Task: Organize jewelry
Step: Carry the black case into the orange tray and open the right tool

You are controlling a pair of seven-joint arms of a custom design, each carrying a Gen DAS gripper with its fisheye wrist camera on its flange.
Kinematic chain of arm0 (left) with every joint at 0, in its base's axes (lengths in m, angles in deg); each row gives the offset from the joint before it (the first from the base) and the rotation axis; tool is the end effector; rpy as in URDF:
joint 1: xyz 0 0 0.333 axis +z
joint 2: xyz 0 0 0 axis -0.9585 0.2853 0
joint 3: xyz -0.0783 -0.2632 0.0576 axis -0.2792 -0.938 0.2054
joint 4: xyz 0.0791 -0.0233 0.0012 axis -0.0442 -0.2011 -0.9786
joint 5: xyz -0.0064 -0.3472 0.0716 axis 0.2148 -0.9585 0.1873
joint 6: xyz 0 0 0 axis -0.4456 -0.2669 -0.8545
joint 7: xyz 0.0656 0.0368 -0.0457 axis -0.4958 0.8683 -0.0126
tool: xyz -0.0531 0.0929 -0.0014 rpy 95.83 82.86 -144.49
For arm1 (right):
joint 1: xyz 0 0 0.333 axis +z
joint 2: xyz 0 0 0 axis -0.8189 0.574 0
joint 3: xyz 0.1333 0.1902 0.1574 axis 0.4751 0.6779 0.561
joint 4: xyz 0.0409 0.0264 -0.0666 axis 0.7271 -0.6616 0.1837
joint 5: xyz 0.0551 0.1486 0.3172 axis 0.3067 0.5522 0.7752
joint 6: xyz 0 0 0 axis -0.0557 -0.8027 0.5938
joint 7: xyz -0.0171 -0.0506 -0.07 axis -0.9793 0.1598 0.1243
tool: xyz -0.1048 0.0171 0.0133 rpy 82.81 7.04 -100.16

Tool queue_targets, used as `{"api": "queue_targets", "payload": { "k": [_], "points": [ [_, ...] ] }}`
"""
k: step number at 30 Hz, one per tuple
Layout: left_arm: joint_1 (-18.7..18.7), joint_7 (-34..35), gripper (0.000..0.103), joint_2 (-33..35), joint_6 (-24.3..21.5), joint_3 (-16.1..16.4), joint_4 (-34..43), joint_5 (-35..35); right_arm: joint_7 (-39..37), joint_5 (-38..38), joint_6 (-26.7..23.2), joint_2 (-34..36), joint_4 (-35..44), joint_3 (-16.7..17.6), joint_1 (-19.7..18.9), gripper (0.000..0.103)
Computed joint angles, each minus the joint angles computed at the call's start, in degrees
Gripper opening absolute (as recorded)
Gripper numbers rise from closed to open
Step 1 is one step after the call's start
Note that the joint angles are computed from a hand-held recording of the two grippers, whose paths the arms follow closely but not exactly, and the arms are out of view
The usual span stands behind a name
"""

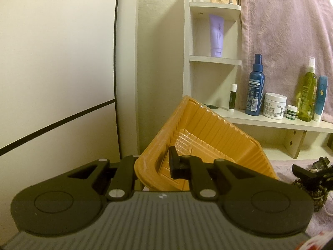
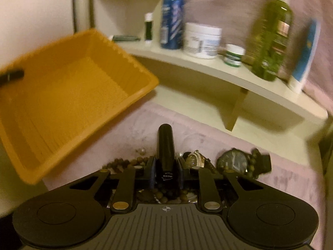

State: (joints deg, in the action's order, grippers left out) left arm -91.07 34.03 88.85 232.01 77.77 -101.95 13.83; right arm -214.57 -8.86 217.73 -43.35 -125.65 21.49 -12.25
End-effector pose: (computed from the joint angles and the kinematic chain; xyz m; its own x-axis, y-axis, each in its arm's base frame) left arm 0.4872 -0.2365 0.4237 -0.4017 -0.9157 -0.0088 -0.3007 0.1410 -0.9432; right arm 0.3845 0.4531 0.4068 -0.1408 -0.9862 -0.0868 -0.6528 0.1584 -0.7408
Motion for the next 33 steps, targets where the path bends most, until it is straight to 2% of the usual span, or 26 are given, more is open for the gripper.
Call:
{"api": "queue_targets", "payload": {
  "k": [4,7,13,18,21,27,33],
  "points": [
    [1.87,-3.01,0.01,0.13,-1.26,-0.74,0.44,4.92,8.0,-2.76,1.01,-1.32,-0.71,-0.12,0.27,0.021],
    [0.17,-0.97,0.01,0.48,-1.05,-0.08,0.95,2.26,11.37,-4.48,1.78,-1.05,0.48,0.16,0.28,0.021],
    [0.72,-1.82,0.009,0.32,-1.44,-0.17,0.96,3.62,13.12,-8.18,5.32,1.72,5.69,-0.17,0.88,0.021],
    [0.99,-1.92,0.009,-0.02,-1.78,-0.18,0.82,4.28,10.27,-7.54,8.67,6.56,12.02,-1.75,2.29,0.021],
    [1.13,-2.04,0.009,-0.24,-2.17,-0.18,0.78,4.61,5.46,-4.3,10.02,10.0,16.29,-2.82,3.18,0.021],
    [1.17,-1.79,0.009,-0.68,-3.06,-0.18,0.76,4.69,-5.24,3.92,8.36,16.55,24.49,-4.52,5.49,0.021],
    [1.29,-1.85,0.008,-0.54,-3.3,-0.14,0.99,5.1,-10.64,9.77,7.4,18.93,27.07,-7.24,7.66,0.021]
  ]
}}
